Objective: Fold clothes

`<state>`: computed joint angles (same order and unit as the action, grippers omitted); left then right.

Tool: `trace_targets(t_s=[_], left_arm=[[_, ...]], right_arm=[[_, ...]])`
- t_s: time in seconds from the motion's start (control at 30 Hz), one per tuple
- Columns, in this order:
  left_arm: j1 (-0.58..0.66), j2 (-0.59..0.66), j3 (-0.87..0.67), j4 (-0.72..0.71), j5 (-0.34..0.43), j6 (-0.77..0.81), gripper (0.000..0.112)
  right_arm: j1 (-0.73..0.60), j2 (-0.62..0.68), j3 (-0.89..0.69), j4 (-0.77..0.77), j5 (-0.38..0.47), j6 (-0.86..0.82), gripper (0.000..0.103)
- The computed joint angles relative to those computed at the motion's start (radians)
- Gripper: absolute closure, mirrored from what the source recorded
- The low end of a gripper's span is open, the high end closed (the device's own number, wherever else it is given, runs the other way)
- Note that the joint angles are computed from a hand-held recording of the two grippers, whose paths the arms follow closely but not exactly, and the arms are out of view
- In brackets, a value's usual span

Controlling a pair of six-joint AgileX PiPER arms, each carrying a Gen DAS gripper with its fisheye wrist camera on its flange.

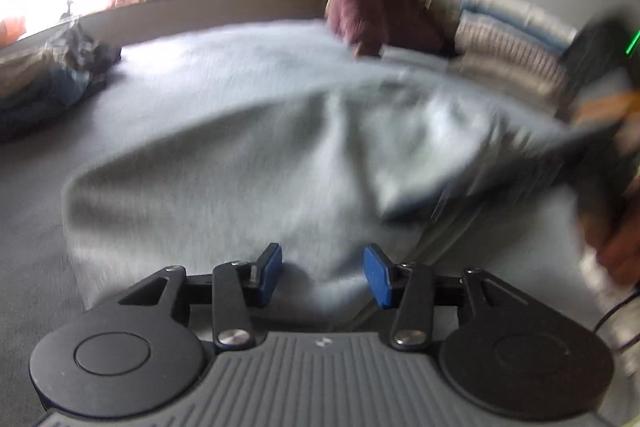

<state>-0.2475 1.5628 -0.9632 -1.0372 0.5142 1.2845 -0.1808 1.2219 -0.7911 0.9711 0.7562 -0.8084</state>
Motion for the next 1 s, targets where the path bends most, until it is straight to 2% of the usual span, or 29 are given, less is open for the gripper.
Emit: trace_targets(t_s=[0.07,0.13,0.2,0.3,0.4,0.43,0.47,0.53,0.63,0.67,0.77,0.87,0.93,0.97,1.0], left_arm=[[0.013,-0.004,0.036,-0.097,-0.007,0.09,0.064],[0.019,-0.006,0.045,-0.124,-0.005,0.107,0.06],[0.027,-0.008,0.053,-0.141,0.005,0.121,0.059],[0.025,-0.012,0.057,-0.135,0.002,0.118,0.057],[0.04,-0.013,0.072,-0.177,0.015,0.16,0.056],[0.044,-0.012,0.074,-0.186,0.02,0.166,0.056],[0.045,-0.01,0.071,-0.188,0.023,0.162,0.056],[0.05,-0.007,0.066,-0.186,0.031,0.148,0.055],[0.063,-0.008,0.057,-0.172,0.054,0.112,0.055],[0.072,-0.009,0.057,-0.174,0.066,0.103,0.055],[0.103,-0.017,0.056,-0.177,0.106,0.069,0.055],[0.154,-0.028,0.059,-0.183,0.156,0.028,0.055],[0.192,-0.036,0.063,-0.191,0.185,0.011,0.055],[0.211,-0.039,0.064,-0.194,0.2,0.0,0.055],[0.231,-0.041,0.066,-0.194,0.213,-0.014,0.055]], right_arm=[[0.004,-0.072,0.007,-0.114,-0.108,0.097,0.086],[0.007,-0.055,0.009,-0.314,-0.212,0.297,0.084],[-0.042,0.039,-0.004,-0.411,-0.205,0.396,0.087],[-0.143,0.055,-0.071,-0.307,-0.111,0.439,0.088],[-0.219,0.084,-0.075,-0.344,-0.159,0.462,0.085],[-0.24,0.095,-0.078,-0.362,-0.179,0.477,0.087],[-0.277,0.111,-0.081,-0.342,-0.186,0.451,0.099],[-0.342,0.144,-0.099,-0.274,-0.13,0.498,0.103],[-0.234,0.032,-0.067,-0.329,-0.198,0.465,0.094],[-0.2,-0.007,-0.046,-0.3,-0.228,0.403,0.093],[-0.099,-0.038,-0.022,-0.091,-0.188,0.108,0.089],[0.058,-0.023,-0.004,0.002,-0.182,-0.102,0.083],[0.184,0.021,-0.006,-0.077,-0.22,-0.097,0.077],[0.24,0.055,-0.009,-0.173,-0.241,-0.043,0.072],[0.296,0.048,-0.002,-0.273,-0.295,0.026,0.072]])
